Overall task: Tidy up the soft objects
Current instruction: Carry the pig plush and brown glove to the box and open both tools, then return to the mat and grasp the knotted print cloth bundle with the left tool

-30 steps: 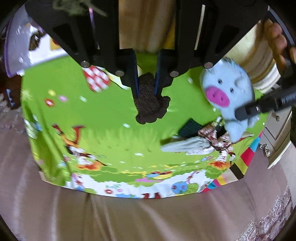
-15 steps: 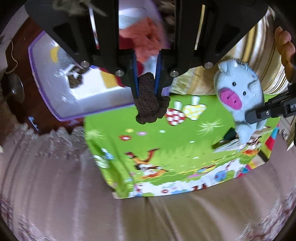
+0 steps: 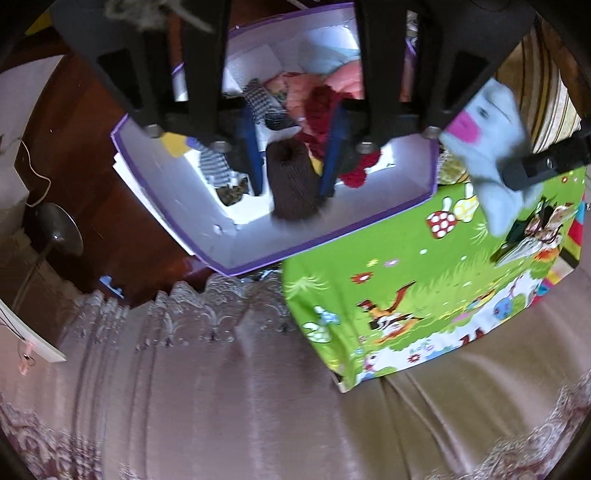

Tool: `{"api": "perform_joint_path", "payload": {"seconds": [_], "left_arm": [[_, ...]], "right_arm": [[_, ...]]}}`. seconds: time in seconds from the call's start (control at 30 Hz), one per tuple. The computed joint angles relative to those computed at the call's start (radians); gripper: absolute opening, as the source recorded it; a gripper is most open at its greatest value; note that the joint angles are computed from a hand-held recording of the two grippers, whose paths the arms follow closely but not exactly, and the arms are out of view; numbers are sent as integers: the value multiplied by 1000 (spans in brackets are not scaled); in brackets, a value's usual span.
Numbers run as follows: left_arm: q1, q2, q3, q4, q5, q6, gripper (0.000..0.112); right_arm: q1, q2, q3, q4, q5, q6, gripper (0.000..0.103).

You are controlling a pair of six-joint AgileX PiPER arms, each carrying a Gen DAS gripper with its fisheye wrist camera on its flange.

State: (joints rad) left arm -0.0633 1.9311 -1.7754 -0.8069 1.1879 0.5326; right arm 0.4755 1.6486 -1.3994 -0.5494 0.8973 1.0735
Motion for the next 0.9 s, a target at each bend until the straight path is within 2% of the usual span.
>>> {"api": "perform_joint_path", "payload": {"seconds": [0.07, 0.1, 0.2, 0.4, 0.57, 0.7, 0.9], "left_arm": [[-11, 4, -4, 13, -4, 3, 47], [-13, 4, -5, 23, -9, 2, 49], [-5, 3, -8, 39, -31, 4, 50], [27, -47, 53, 75, -196, 141, 63], [81, -3, -23, 122, -208, 147, 65], [139, 58, -114, 146, -189, 123, 65], [240, 211, -368, 207, -89, -32, 65]], "right_arm": [[-4, -16, 27, -15, -18, 35, 63], [-5, -22, 39, -22, -27, 47, 64], [-2, -13, 44, -33, -31, 55, 65], [8, 20, 23, 2, -90, 27, 65], [54, 62, -49, -20, -94, -14, 65], [70, 116, -133, 17, -84, -75, 65], [81, 224, -299, 109, -58, -189, 65]]}}
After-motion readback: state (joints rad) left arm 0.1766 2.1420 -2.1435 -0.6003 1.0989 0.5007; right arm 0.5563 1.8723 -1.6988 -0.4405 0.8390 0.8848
